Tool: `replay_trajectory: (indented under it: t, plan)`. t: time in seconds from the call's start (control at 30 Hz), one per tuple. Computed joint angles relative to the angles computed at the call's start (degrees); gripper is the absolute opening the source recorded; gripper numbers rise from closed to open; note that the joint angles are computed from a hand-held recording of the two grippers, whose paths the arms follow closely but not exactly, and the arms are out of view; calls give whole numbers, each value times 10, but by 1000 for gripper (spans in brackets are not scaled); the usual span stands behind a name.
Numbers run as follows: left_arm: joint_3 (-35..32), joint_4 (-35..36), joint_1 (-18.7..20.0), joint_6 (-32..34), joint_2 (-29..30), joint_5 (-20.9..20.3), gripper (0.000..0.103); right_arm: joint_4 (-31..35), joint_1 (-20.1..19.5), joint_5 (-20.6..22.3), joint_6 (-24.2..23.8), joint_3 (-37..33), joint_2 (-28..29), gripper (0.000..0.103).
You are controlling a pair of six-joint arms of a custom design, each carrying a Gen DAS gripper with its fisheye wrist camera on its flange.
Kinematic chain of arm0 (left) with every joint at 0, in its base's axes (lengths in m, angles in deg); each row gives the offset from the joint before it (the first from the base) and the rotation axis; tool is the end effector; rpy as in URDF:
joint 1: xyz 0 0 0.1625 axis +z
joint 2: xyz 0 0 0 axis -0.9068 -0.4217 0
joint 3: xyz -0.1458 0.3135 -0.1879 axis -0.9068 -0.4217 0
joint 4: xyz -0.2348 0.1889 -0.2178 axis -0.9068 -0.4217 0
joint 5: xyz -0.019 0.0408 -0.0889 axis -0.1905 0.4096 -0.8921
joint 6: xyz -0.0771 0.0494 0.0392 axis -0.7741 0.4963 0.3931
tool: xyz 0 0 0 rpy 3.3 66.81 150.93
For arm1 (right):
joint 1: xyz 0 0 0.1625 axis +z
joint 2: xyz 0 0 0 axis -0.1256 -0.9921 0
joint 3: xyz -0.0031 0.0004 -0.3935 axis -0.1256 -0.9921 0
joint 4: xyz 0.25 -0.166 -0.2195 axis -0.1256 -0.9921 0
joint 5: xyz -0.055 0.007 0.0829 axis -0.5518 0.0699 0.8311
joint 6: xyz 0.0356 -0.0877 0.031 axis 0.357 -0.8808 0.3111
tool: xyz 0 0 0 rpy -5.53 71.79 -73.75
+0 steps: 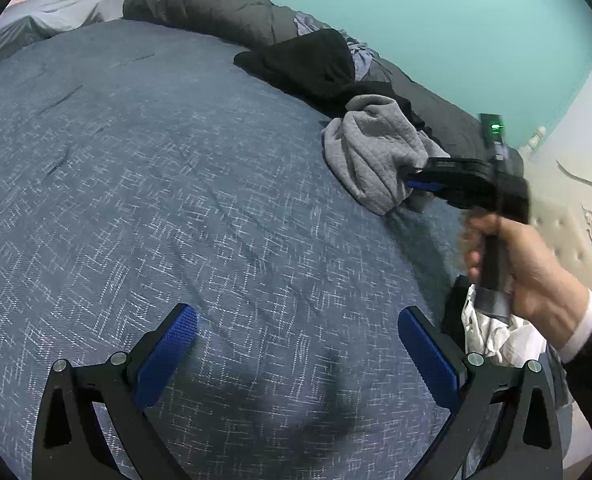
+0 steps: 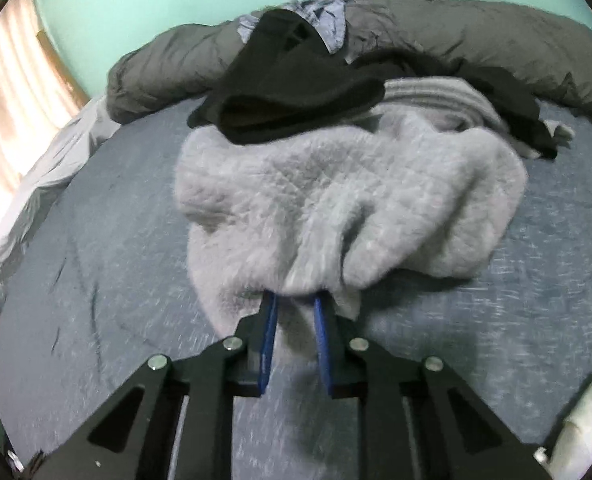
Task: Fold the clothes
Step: 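Lift the grey sweatshirt with the right gripper from the pile, then release the grey sweatshirt and move the right tool back toward the white shirt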
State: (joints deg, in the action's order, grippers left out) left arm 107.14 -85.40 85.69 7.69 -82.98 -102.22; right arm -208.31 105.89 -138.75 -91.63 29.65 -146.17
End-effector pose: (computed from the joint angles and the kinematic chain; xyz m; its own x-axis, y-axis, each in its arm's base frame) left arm -0.3794 -0.3647 0.1037 -0.9432 -0.0759 -0.3233 0.1727 0.7193 -0.6729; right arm 0.2063 -0.6367 0.2945 -0.7427 -0.5421 0.3931 -0.6393 0.7487 -0.1753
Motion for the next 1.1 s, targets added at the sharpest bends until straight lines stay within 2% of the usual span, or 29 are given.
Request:
replay_trajectory:
  t: [0.13,0.27,0.4,0.6,0.7,0.83,0.93,1.1]
  plan:
    - [4,4,1,-5,-6,3,103,-25,2,-17,25,-25,42,17]
    - [10,6,1,-13,-12,5,103,-45,7,-14,31,-59,85,17]
    - [17,7,1,-19,-19,5,103,-34,7,-25,59,-109,128,17]
    - [23,7,3,-23,-25,2,103,-50,13,-14,53,-170,177,16]
    - [25,7,2,-23,-27,1,103,-35,19,-17,56,-229,214,15]
    - [25,1,6,-20,-25,-3,103,-32,32,-40,46,-294,263,15]
    - [25,-3,7,-18,-25,-7,103,-47,33,-49,50,-294,272,15]
    - [26,-9,7,-13,-27,-10,103,-18,30,-35,58,-270,241,15]
